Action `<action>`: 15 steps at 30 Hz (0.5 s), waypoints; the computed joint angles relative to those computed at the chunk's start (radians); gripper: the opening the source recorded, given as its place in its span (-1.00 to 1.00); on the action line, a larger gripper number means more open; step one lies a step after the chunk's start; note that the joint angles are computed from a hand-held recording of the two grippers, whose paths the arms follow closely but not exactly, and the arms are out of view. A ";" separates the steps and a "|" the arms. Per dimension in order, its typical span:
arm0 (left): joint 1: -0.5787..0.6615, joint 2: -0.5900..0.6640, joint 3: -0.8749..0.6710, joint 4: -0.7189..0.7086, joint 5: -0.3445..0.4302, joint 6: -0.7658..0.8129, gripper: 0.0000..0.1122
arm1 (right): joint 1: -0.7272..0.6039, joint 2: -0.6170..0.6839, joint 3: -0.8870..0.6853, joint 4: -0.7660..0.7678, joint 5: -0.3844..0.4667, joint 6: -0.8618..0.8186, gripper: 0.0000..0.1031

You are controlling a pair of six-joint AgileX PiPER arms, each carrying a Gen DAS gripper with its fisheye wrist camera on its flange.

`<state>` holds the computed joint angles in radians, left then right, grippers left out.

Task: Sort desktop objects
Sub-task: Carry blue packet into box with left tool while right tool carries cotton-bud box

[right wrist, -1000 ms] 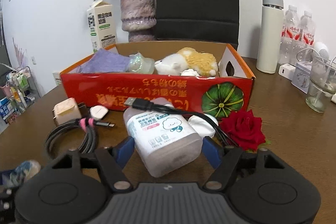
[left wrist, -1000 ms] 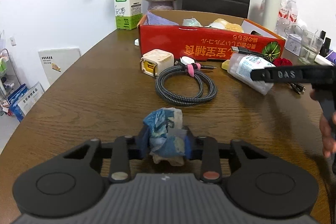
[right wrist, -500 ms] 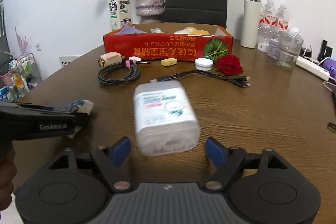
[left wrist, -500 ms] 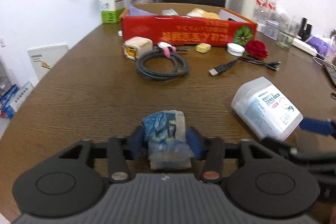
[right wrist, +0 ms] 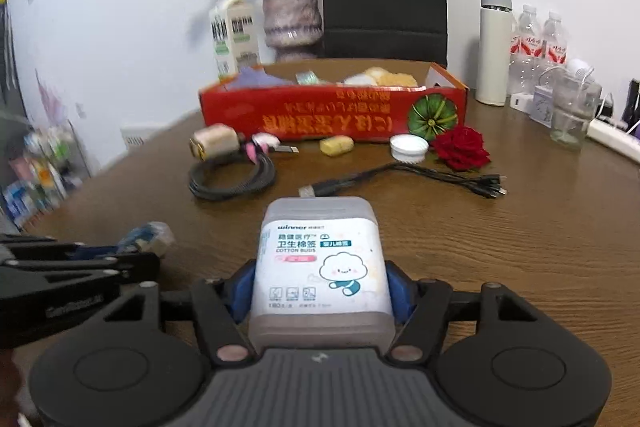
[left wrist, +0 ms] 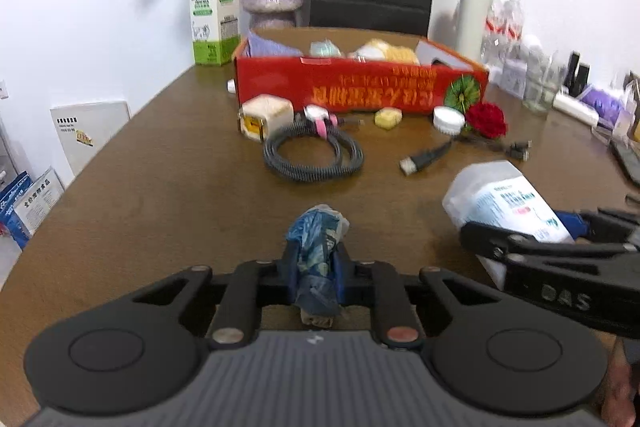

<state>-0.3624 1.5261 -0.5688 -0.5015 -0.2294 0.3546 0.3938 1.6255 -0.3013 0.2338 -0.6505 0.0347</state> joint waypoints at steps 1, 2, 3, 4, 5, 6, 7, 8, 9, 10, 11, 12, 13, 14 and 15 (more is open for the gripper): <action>0.013 -0.004 -0.016 0.032 0.013 -0.031 -0.69 | -0.007 -0.013 0.004 -0.012 -0.003 0.010 0.23; 0.025 -0.006 -0.033 0.079 0.022 -0.075 -0.69 | -0.010 -0.036 0.002 -0.003 0.009 0.001 0.23; 0.033 -0.009 -0.053 0.098 0.026 -0.093 -0.69 | -0.023 -0.058 -0.004 -0.012 0.025 0.000 0.23; 0.041 -0.007 -0.076 0.120 0.022 -0.113 -0.69 | -0.042 -0.085 -0.012 -0.036 0.043 0.012 0.23; 0.047 -0.001 -0.102 0.128 0.022 -0.116 -0.69 | -0.063 -0.112 -0.025 -0.062 0.067 0.024 0.23; 0.050 0.013 -0.138 0.126 0.023 -0.113 -0.69 | -0.089 -0.135 -0.041 -0.096 0.090 0.043 0.23; 0.060 0.034 -0.185 0.148 0.030 -0.135 -0.69 | -0.121 -0.153 -0.065 -0.142 0.108 0.074 0.23; 0.063 0.061 -0.235 0.130 0.044 -0.116 -0.69 | -0.147 -0.160 -0.091 -0.182 0.122 0.099 0.23; 0.069 0.094 -0.300 0.074 0.073 -0.058 -0.69 | -0.177 -0.164 -0.132 -0.225 0.146 0.127 0.23; 0.078 0.130 -0.373 -0.005 0.118 0.025 -0.69 | -0.201 -0.159 -0.182 -0.249 0.170 0.141 0.23; 0.098 0.176 -0.471 -0.044 0.197 0.069 -0.69 | -0.225 -0.145 -0.232 -0.285 0.188 0.165 0.23; 0.121 0.224 -0.571 -0.064 0.280 0.072 -0.69 | -0.252 -0.119 -0.301 -0.346 0.212 0.215 0.23; 0.139 0.275 -0.671 -0.051 0.360 0.036 -0.68 | -0.277 -0.089 -0.373 -0.421 0.244 0.286 0.23; 0.152 0.331 -0.771 -0.029 0.433 -0.005 -0.68 | -0.301 -0.053 -0.455 -0.515 0.286 0.386 0.23; 0.159 0.393 -0.871 0.033 0.488 -0.086 -0.68 | -0.316 -0.003 -0.554 -0.603 0.333 0.486 0.23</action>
